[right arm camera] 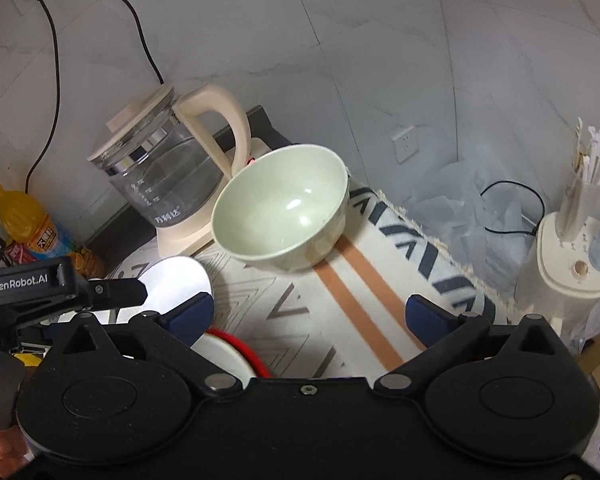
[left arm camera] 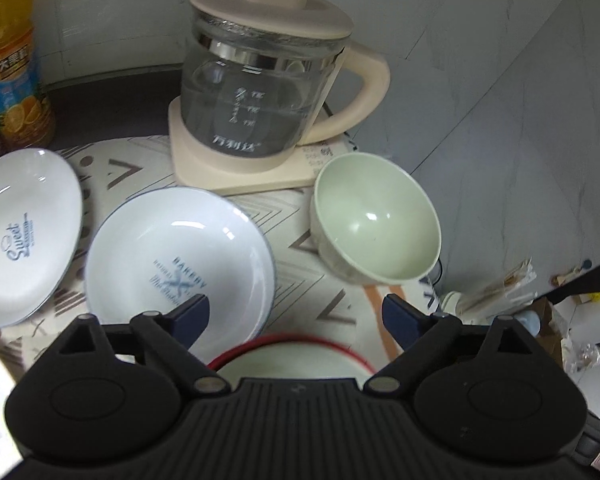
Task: Organize plates and bowls
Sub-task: 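Move to the small pale green bowl and close both grippers on its rim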
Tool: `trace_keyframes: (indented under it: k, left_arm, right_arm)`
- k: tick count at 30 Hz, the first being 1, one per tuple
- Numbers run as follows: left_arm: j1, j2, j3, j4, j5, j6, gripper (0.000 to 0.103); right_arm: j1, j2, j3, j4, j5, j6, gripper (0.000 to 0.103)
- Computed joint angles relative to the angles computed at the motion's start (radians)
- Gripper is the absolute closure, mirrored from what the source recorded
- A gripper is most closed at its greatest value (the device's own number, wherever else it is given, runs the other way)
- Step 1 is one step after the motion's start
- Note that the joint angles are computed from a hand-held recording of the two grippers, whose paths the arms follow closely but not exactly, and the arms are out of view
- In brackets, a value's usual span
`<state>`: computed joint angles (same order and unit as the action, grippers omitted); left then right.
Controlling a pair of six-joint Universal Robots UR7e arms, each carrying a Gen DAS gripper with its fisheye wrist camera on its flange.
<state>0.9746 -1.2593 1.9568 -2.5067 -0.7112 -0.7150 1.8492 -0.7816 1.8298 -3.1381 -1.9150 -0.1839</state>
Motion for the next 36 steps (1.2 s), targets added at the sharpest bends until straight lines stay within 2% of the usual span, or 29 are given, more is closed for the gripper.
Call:
trace_keyframes:
  k: [5,10,14,18,21,24,26,30,33,34,36]
  left_arm:
    - [0.024,0.056,-0.04,-0.077,-0.002,0.033,0.011]
    - [0.053,0.111,-0.085,-0.132,-0.004,0.041,0.011]
    - [0.08,0.157,-0.13,-0.147,-0.013,0.051,0.012]
    - [0.11,0.186,-0.171,-0.114,-0.03,0.028,0.016]
    - [0.118,0.2,-0.188,-0.099,-0.027,0.02,0.021]
    - [0.131,0.219,-0.209,-0.09,-0.042,0.025,0.028]
    - [0.139,0.23,-0.227,-0.063,-0.051,0.011,0.038]
    - [0.153,0.248,-0.251,-0.029,-0.072,-0.009,0.045]
    - [0.162,0.259,-0.268,0.006,-0.077,-0.028,0.059]
    - [0.165,0.26,-0.269,0.006,-0.086,-0.028,0.066]
    - [0.17,0.261,-0.264,-0.025,-0.107,-0.009,0.075]
  right_arm:
    - [-0.003,0.038,-0.053,-0.02,-0.022,-0.089,0.0]
    - [-0.024,0.062,-0.117,0.033,0.003,-0.1,0.002]
    - [-0.034,0.101,-0.176,0.062,-0.006,-0.112,0.015]
    - [-0.054,0.132,-0.232,0.127,0.017,-0.089,0.02]
    - [-0.062,0.153,-0.268,0.171,0.023,-0.071,0.027]
    - [-0.069,0.173,-0.295,0.195,0.024,-0.064,0.032]
    - [-0.072,0.183,-0.31,0.212,0.021,-0.05,0.038]
    - [-0.076,0.198,-0.336,0.246,0.02,-0.021,0.048]
    - [-0.08,0.204,-0.347,0.267,0.032,-0.014,0.055]
    - [-0.081,0.206,-0.352,0.273,0.036,-0.013,0.058]
    - [-0.083,0.21,-0.355,0.271,0.052,-0.026,0.069]
